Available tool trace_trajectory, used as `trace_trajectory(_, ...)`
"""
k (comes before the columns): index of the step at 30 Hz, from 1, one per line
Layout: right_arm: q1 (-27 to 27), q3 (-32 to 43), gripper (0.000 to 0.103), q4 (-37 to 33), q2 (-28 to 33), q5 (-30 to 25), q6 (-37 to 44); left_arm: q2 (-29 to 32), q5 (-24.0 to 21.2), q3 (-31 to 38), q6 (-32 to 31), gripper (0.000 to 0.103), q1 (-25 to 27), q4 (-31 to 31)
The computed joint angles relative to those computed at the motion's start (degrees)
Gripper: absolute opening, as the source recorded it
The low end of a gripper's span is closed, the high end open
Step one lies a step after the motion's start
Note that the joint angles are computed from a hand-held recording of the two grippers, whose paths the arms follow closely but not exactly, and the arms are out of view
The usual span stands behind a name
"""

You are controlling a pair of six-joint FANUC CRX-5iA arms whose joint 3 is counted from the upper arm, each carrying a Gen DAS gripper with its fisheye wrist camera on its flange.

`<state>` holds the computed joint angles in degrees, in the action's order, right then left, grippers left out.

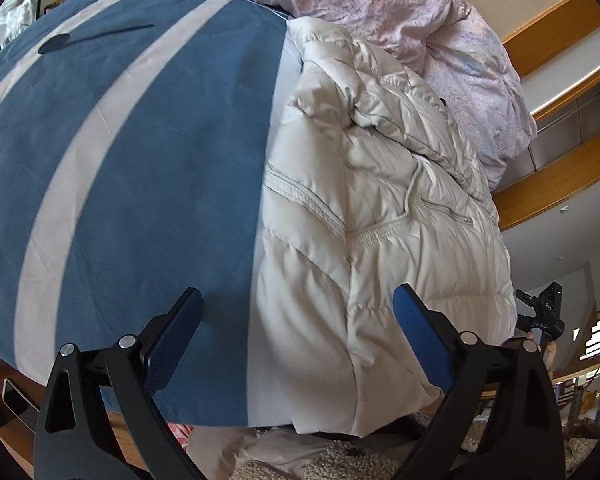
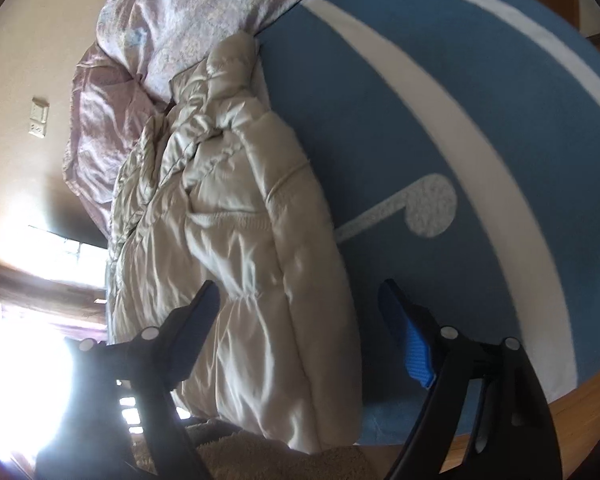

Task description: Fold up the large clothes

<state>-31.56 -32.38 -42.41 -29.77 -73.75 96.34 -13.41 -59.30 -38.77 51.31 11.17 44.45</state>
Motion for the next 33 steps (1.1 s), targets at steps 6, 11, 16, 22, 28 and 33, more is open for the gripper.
trace_trajectory(6, -0.2, 0.4, 0.071, -1.8, 0.7, -2.6, 2.2, -0.7, -1.6, -2.0, -1.5, 0.093, -0.2, 2.6)
trace_trajectory(11, -1.8, 0.2, 0.067, -4.7, 1.5, -5.4, 5.4, -0.3, -3.9, -4.3, -3.5, 0.088, -0.7, 7.4)
trace_trajectory(16, -2.6, 0.9, 0.065, -7.4, 3.0, -8.4, 8.2, -0.7, -4.3, -6.1, -4.3, 0.088, -2.3, 10.5)
trace_trajectory(22, 2.8, 0.8, 0.065, -3.2, 0.8, -7.7, 6.9, 0.0, -3.2, -6.8, -4.9, 0.088, -4.3, 13.0)
trace_trajectory(28, 7.6, -0.6, 0.065, 0.2, -2.9, -5.6, 4.2, 0.2, -2.3, -7.8, -4.7, 0.079, -4.4, 15.2)
trace_trajectory(33, 5.7, -1.5, 0.059, -1.8, -3.8, -5.7, 4.9, -0.9, -0.6, -7.7, -3.2, 0.074, -4.9, 13.4)
